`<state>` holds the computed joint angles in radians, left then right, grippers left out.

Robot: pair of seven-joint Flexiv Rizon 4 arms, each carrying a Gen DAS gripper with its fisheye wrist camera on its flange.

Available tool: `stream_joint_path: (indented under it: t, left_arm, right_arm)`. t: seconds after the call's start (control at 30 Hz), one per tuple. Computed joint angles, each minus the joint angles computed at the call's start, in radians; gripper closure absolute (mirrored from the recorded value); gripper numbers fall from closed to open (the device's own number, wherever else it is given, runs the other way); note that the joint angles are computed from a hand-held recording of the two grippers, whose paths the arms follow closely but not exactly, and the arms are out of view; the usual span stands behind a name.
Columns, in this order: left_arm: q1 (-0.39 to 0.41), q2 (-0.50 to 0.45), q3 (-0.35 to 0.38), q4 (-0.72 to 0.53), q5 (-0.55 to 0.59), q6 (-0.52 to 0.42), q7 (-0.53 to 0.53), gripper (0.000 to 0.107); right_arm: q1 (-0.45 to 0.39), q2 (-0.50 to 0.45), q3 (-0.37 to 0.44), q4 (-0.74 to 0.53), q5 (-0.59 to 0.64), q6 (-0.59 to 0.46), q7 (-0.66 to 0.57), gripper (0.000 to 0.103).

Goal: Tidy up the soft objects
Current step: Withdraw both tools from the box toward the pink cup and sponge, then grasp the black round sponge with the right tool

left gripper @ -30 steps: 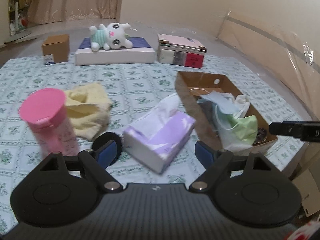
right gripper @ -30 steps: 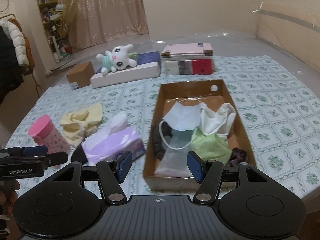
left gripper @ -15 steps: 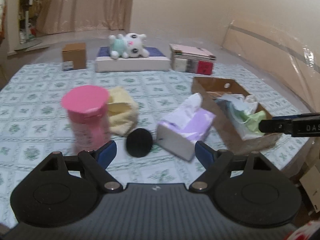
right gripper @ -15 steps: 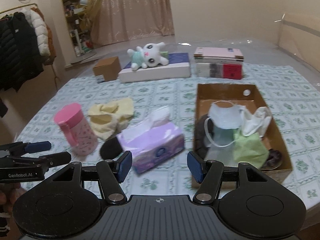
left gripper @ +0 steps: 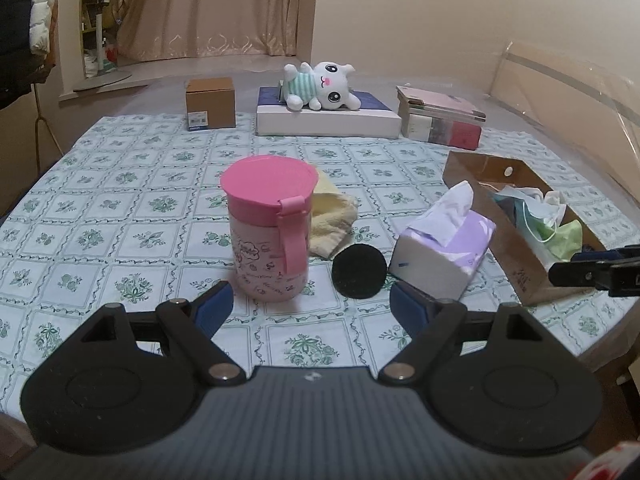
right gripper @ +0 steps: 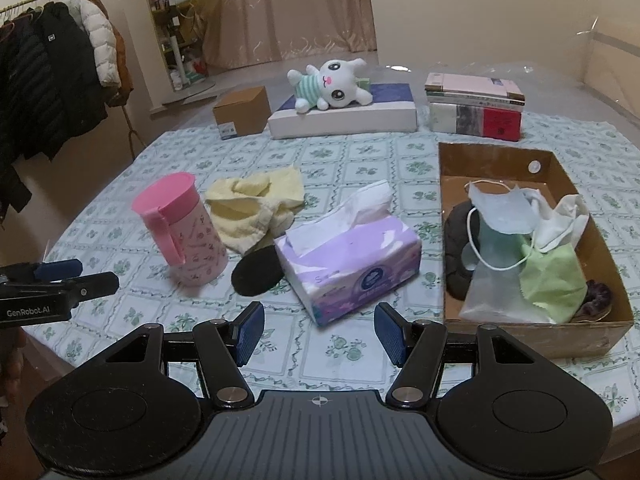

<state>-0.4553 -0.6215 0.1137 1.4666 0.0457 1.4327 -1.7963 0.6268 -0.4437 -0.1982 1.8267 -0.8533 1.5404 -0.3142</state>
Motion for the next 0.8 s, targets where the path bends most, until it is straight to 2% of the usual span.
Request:
stream_joint_path:
  t: [0.4, 0.67, 0.7, 0.8]
  left_arm:
    - [0.010, -0.001, -0.010, 0.005, -0.007, 0.000, 0.007, 0.023]
    - [0.069, -0.013, -0.071, 0.011, -0.041, 0.006, 0.089, 0.023]
    - [0.078, -0.016, -0.079, 0.008, -0.046, 0.006, 0.106, 0.023]
    - [0.100, -0.024, -0.095, 0.002, -0.059, 0.007, 0.156, 0.023]
  right_arm:
    - [-0.031, -0.046, 0.073, -0.062, 0.095, -0.023, -0.120, 0.042]
    - [-0.103, -0.109, 0.201, -0.167, 0.209, -0.090, -0.403, 0.041]
    - [-0.109, -0.119, 0.212, -0.183, 0.221, -0.098, -0.442, 0.039]
    - [-0.132, -0.155, 0.252, -0.234, 0.259, -0.111, -0.566, 0.022]
